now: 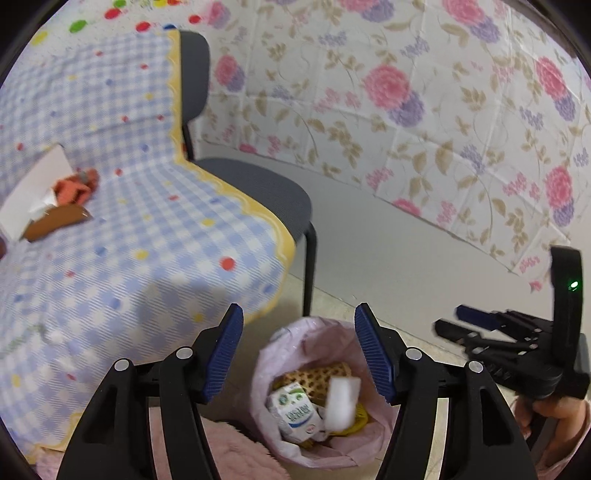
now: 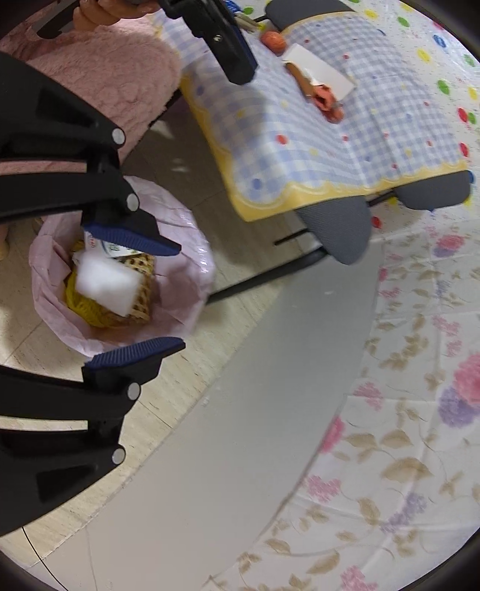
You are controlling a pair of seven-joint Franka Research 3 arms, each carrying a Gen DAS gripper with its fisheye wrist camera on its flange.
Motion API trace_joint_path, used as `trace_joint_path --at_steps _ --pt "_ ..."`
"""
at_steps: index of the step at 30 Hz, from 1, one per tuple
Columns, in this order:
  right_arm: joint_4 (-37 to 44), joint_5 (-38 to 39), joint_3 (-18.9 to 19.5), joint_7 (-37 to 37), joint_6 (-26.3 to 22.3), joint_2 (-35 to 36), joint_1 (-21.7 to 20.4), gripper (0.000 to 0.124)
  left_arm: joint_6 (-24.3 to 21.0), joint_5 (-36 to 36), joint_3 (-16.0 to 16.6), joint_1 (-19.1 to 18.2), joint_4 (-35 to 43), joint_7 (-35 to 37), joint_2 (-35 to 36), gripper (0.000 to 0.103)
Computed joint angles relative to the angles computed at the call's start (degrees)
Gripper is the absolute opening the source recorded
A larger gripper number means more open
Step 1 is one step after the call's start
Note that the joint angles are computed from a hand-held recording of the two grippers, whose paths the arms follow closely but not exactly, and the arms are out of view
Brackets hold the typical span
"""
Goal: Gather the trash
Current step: 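Open both tools to drop the carton and foam block into the bin, then move both tools back over the chair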
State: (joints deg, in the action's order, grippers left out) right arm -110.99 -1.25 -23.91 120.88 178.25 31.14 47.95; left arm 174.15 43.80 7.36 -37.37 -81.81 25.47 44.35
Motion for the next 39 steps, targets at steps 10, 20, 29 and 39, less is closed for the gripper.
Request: trace_joint_path --at_steps 10,20,29,39 --pt "1.3 2.58 4.68 -6.95 4.55 -3.07 -1.93 0.045 -0.92 12.85 11.17 -7.48 -10.96 -16.74 -10.28 0.064" --pt "14.96 4.5 13.71 -17.03 -0.21 1.82 -6.73 0.052 -13.49 30.14 14.92 -10.17 -24.87 -33.87 -24.16 0.064" --pt "33.5 4.05 23.41 -24.39 -9.47 11.09 -11.89 0.055 -26.42 34.52 12.13 -5.7 -35.67 -39.35 -35.83 0.064" --pt "59.35 6.78 27.87 -29.93 -21.32 25.2 -12.73 0.055 -31.22 31.84 7.03 2.53 -40.37 -36.9 -41.27 0.064"
